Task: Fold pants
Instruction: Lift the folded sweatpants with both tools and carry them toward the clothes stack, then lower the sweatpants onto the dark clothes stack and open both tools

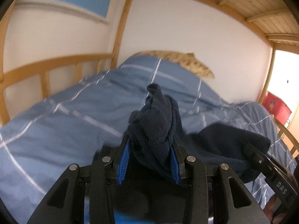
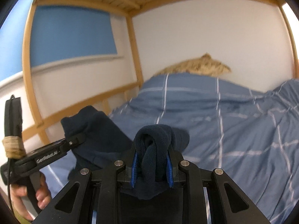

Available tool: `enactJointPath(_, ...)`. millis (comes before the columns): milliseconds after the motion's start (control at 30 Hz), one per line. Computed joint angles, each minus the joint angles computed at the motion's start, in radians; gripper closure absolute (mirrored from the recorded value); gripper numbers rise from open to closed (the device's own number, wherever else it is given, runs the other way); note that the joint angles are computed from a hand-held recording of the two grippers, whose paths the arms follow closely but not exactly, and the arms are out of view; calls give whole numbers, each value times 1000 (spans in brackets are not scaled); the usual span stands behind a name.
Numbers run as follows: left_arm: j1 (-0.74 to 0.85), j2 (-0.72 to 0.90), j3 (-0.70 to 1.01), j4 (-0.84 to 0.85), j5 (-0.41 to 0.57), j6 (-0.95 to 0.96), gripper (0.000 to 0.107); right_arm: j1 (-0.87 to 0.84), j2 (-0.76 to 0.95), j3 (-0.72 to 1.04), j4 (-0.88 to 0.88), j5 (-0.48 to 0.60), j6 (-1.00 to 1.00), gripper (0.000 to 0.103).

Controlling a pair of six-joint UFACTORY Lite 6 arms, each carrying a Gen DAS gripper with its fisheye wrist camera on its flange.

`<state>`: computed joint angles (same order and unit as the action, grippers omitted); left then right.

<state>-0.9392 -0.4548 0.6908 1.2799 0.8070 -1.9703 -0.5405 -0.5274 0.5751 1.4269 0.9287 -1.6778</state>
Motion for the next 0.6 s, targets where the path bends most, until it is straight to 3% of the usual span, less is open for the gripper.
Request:
enactJointPath(100,-24,-77,-102,-19,-9,-69,68,-57,-52,-85,-43,36,0,76)
enactJointPath(267,-100,-101,-146,-55,66,-99,60,-135,-68,-135,-137,64,76,67)
enactJointPath(433,-115,-115,-137,-126,143,-89,43,-119,-64,-113,-213,-26,162,44)
enactJointPath(500,-94,-131,-132,-167,140,-52,37,-51,-40,-81,-233,-117,219,37)
enactJointPath(600,-47,-141,-116,-248,119,23,28,8,-19,-39,-294,-166,298,36)
